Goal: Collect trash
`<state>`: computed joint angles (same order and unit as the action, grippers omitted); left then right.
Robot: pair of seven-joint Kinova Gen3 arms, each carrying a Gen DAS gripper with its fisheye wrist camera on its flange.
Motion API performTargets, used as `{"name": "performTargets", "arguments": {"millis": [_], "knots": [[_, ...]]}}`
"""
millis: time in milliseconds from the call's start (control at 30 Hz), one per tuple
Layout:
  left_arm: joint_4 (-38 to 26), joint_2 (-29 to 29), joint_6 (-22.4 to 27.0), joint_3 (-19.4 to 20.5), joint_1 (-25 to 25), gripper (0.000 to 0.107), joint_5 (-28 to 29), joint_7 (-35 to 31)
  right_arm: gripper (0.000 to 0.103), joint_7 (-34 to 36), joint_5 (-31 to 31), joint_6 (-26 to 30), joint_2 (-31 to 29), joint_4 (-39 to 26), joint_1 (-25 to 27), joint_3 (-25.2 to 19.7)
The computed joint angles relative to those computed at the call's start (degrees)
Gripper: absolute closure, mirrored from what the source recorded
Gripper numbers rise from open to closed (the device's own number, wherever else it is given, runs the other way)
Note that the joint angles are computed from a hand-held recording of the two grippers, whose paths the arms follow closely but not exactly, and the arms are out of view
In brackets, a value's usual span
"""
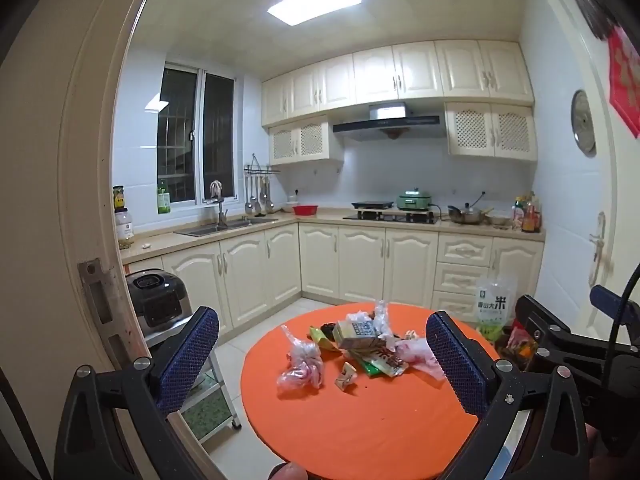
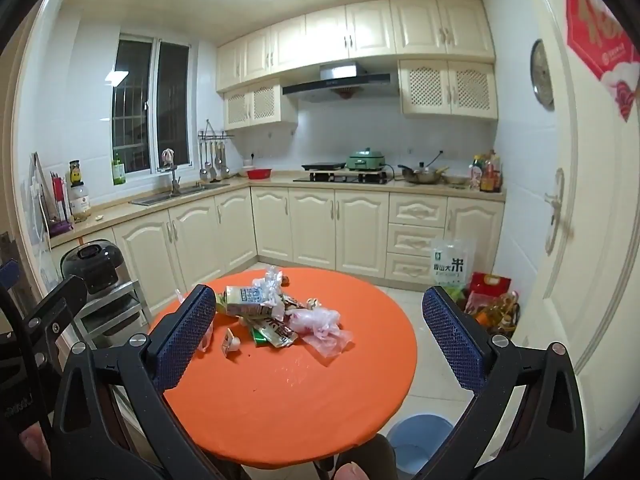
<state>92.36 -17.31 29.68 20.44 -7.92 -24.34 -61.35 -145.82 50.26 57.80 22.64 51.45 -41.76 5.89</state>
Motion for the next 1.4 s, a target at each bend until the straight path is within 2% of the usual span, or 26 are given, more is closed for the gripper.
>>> {"name": "performTargets", "arguments": {"millis": [67, 200, 433, 767, 1100, 1400], "knots": [[-0.18, -1.91, 1.0, -2.29, 1.89, 0.005, 2.15, -1.39, 0.0, -0.11, 0.56, 0.34, 0.12, -0.22, -0.47, 0.16], [-1.42, -2.02, 2.63, -4.19, 2.82, 0.005, 5.13, -3.9, 0.0, 0.52, 0.5, 1.02, 0.64, -1.35, -0.61, 0.31], [-2.1, -2.24, 3.88, -2.57, 0.9, 0.005, 5.75, -3.78, 0.0, 2.21, -0.43, 1.99, 1.53, -3.54, -0.69, 0.57], [-3.31, -1.64, 4.38, -2.46, 0.66, 0.005, 5.95, -3.26, 0.0, 3.21, -0.67, 2.53, 2.21, -4.64, -1.25, 1.4], [-2.7, -1.91, 3.18, -3.3, 1.13, 0.005, 6.4, -3.75, 0.0, 3.75, -0.61, 3.25, 2.69, -5.95, -1.65, 2.05], [-2.63, -1.64, 2.66, -2.33, -0.15, 0.005, 5.78, -3.11, 0.0, 5.52, -1.62, 3.27, 3.5, -7.74, -1.18, 1.9]]}}
